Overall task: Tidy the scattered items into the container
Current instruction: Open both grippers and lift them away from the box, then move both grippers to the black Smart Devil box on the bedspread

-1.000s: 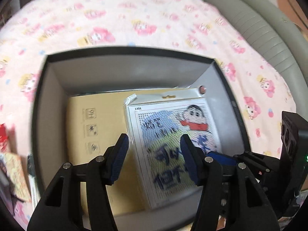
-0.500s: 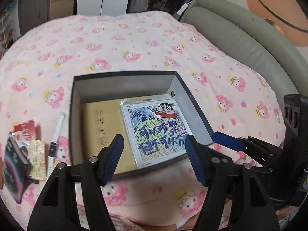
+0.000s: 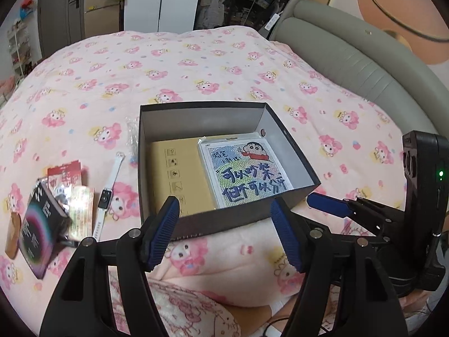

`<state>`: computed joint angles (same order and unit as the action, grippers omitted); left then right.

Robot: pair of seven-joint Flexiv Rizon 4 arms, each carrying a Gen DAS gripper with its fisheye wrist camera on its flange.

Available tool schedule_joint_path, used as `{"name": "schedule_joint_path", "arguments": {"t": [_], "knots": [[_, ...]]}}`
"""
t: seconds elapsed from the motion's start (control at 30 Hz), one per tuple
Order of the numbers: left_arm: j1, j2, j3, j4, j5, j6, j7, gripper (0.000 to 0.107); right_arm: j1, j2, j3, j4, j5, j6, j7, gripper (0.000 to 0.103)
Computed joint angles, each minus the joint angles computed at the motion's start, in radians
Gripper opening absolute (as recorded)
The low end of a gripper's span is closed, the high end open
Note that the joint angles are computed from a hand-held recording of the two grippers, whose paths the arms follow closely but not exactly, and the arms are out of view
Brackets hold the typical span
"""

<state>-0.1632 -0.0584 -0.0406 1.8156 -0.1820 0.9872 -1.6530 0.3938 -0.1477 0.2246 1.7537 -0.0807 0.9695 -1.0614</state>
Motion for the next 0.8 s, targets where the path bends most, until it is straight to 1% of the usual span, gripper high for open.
{"name": "schedule_joint_path", "arguments": {"t": [0.07,0.17,0.37,0.6,0.73,0.8], "knots": [[0.003,0.017,0.005,0.026,-0.031,0.021,0.014,0.069,0.014,0.009,-0.002,0.011,-0.045,0.006,0.031,0.057],[0.009,0.041,0.014,0.052,-0.030,0.044,0.009,0.069,0.026,0.013,0.001,0.010,-0.078,0.018,0.046,0.057],[0.034,0.116,0.041,0.127,-0.024,0.072,-0.005,0.069,0.057,-0.013,0.013,-0.034,-0.107,0.009,0.027,0.057],[0.082,0.194,0.078,0.234,-0.024,0.074,-0.015,0.069,0.107,-0.087,0.029,-0.119,-0.098,-0.013,-0.017,0.057],[0.105,0.221,0.102,0.303,-0.065,0.103,-0.012,0.069,0.144,-0.142,0.041,-0.178,-0.088,-0.064,-0.047,0.057],[0.112,0.236,0.118,0.344,-0.103,0.127,-0.005,0.069,0.166,-0.170,0.044,-0.210,-0.091,-0.085,-0.061,0.057]]}}
